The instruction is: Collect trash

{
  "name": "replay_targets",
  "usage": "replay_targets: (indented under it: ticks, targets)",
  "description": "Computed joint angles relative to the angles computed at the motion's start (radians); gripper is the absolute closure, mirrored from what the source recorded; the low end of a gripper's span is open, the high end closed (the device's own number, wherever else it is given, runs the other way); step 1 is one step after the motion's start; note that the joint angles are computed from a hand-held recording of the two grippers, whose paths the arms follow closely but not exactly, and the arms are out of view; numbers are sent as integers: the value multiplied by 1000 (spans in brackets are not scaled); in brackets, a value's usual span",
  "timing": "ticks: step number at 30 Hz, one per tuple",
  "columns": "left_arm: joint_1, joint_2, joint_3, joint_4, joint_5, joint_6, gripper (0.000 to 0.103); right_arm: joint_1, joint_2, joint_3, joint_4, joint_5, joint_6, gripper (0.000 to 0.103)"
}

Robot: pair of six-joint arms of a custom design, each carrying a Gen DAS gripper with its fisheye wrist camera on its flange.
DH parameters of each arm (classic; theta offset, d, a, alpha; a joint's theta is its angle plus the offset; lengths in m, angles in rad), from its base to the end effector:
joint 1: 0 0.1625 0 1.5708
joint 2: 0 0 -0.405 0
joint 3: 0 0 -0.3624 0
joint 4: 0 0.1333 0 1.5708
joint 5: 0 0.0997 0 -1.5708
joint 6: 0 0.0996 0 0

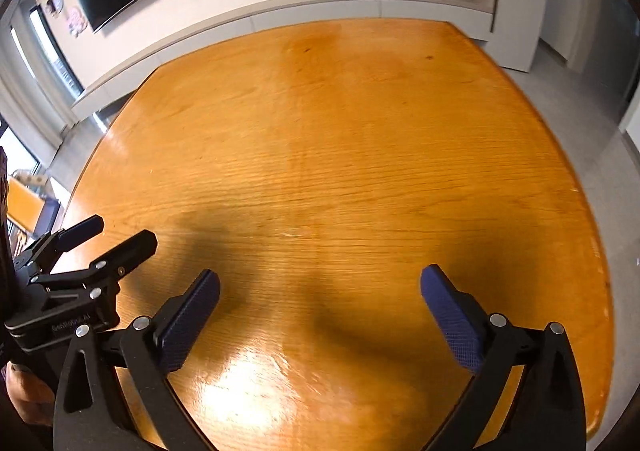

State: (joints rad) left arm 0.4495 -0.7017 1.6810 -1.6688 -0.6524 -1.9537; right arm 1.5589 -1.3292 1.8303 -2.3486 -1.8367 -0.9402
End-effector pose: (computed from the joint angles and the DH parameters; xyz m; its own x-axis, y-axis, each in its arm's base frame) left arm -0.3834 -0.4208 0.0077 -0.6392 -0.5602 -0.5268 0.0535 0.6510 -0.7572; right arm 0.1007 -0.5381 0.3164 -0.5776 -0.7278 0.3697 -0.7718 0.6344 0.0431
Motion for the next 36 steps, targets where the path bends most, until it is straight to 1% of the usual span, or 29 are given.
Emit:
replay_targets:
  ticks: [3,5,8,11,14,17,19,22,32,36]
  targets:
    - [5,-14,31,13,-5,-36,5,1,23,17,-43,-11,-7,3]
    - [-6,-23,63,13,-19,-59,5,-2,28,32,-79,-17,-15,3]
    - [-2,-25,85,-4,-16,-57,5,-11,39,41,-131,-20,-32,3]
    - [6,-20,87,-10,-11,-40,5,-14,62,41,-180,-28,-40,3]
    - [7,-6,80,-2,-12,-43,5,-20,71,44,-200,-32,-46,3]
    - [19,-8,93,-28,-8,-34,5,-22,84,51,-231,-39,-57,3]
    - [25,-8,100,-35,-9,-36,5,-22,90,66,-278,-42,-75,3]
    - [33,5,80,21,-6,-50,5,-22,97,81,-323,-43,-88,3]
    - [34,9,74,35,-5,-67,5,-34,92,96,-361,-14,-97,3]
    - [35,7,76,34,-4,-66,5,-47,84,107,-377,11,-112,3]
